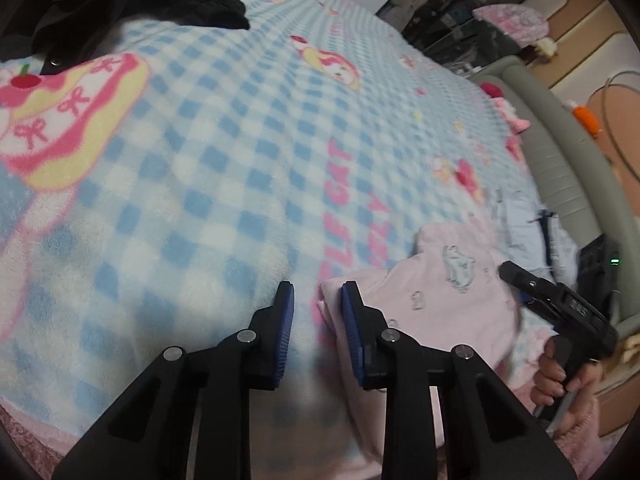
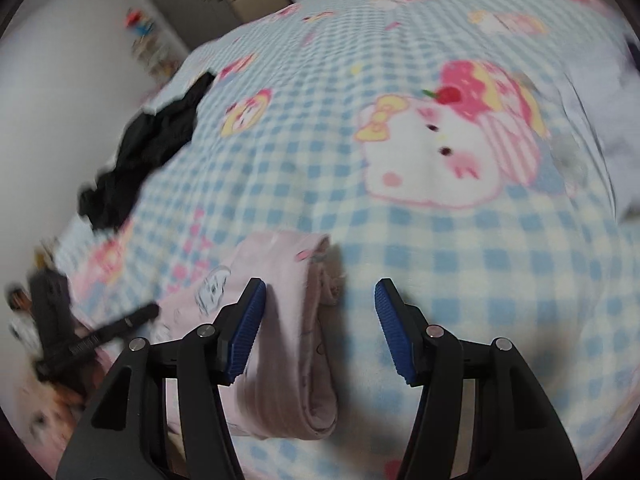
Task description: Fold clothes
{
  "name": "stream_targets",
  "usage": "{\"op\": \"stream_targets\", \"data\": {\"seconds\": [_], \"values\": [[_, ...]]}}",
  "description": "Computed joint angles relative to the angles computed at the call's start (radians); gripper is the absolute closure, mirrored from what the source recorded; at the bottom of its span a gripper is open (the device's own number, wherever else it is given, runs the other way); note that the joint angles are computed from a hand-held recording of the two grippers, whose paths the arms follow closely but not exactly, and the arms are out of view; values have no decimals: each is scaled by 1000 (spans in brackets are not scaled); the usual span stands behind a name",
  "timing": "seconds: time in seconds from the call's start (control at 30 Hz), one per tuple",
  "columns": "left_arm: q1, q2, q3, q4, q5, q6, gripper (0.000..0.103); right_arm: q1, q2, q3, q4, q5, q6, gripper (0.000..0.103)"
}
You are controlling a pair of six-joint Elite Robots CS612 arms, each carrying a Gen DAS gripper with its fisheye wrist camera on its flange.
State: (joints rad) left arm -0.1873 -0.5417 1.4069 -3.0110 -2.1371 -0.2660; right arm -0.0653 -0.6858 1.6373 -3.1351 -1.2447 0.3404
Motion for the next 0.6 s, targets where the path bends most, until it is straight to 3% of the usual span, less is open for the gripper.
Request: {"op": "stream_targets", "data": {"seconds": [0.07,0.17,0.27,0.37,0.5,0.6], "values": [[9,0,12,-35,-66,-35,75,-6,-15,24,-20,23,-3,45],[4,-20,55,-60,-92,1,71,2,-40,61,-26,9,-51,45],[-20,-44,88,-13,-54,69,68,28,-57,80,17,-52,-134,45],[-28,-39,94,-3,-57,33,56,47,-57,90,33,-65,-195,45],[-53,-57,116,24,55,112,55,66,-44,87,56,-111,-241,45],[-54,-53,111,37,64,98,57,62,-43,92,59,-107,-251,45]]}}
